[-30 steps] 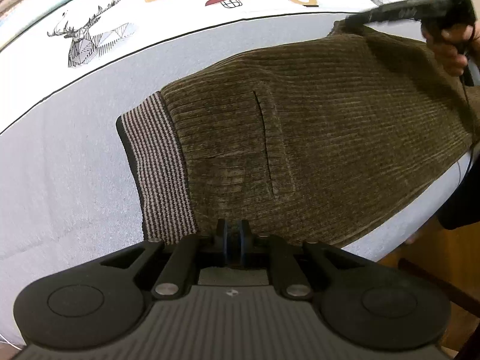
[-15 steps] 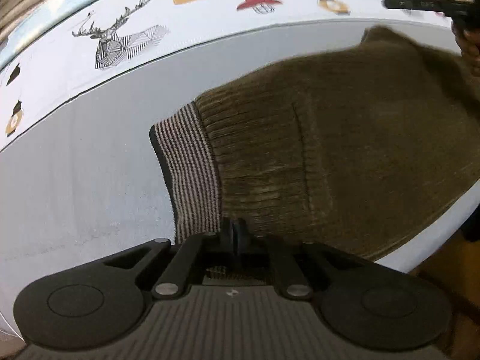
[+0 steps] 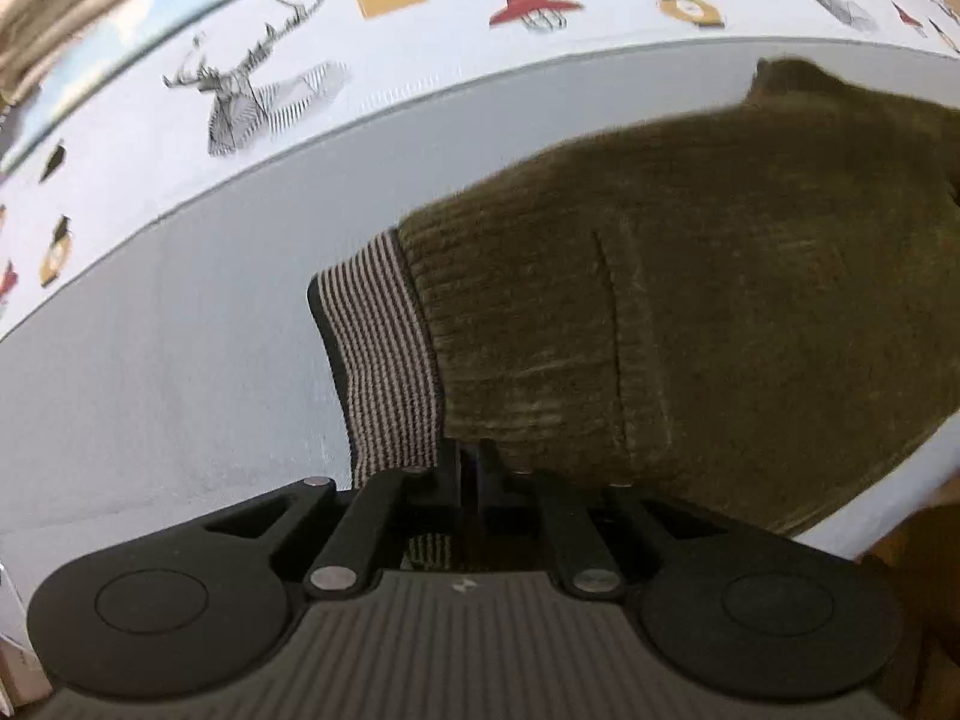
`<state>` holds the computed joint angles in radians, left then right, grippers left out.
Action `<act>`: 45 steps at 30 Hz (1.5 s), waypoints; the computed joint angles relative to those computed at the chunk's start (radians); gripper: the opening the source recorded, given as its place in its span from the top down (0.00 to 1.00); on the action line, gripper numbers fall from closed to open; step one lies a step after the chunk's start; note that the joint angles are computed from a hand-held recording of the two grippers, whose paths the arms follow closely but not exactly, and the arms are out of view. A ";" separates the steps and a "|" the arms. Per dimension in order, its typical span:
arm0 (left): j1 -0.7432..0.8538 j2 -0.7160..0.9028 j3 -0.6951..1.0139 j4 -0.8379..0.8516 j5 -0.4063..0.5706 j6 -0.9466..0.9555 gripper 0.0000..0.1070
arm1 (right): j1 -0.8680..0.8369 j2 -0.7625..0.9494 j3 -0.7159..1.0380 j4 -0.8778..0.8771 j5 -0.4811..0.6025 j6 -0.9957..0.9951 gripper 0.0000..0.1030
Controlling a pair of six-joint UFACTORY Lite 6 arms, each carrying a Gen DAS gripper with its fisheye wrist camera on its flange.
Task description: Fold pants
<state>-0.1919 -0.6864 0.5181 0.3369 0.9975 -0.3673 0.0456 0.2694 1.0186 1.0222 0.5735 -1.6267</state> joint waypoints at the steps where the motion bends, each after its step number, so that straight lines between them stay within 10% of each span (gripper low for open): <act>1: -0.085 -0.006 0.014 0.042 0.014 -0.080 0.93 | -0.081 -0.014 -0.008 0.019 0.049 -0.032 0.88; 6: -0.385 0.067 0.143 0.107 -0.048 -0.342 0.92 | -0.475 0.003 0.040 -0.006 0.096 -0.017 0.77; 12: -0.712 0.371 0.343 0.202 -0.169 -0.562 0.90 | -0.854 0.272 0.299 -0.191 -0.169 0.299 0.74; 20: -0.817 0.699 0.527 0.297 -0.391 -0.738 0.87 | -1.178 0.566 0.655 0.031 0.357 0.574 0.55; 23: -0.817 0.834 0.588 0.233 -0.463 -0.709 0.76 | -1.140 0.619 0.702 0.000 0.342 0.686 0.52; 27: -0.838 1.075 0.733 -0.012 -0.321 -0.422 0.70 | -1.112 0.688 0.770 -0.014 0.332 0.835 0.52; 33: -0.811 0.899 0.650 0.072 -0.414 -0.546 0.68 | -1.077 0.682 0.746 0.018 0.234 0.865 0.50; 37: -0.755 0.845 0.612 0.130 -0.399 -0.605 0.68 | -1.055 0.585 0.625 0.060 0.129 0.810 0.72; 45: -0.649 0.595 0.496 0.226 -0.318 -0.744 0.68 | -0.972 0.210 0.271 0.389 -0.010 0.401 0.78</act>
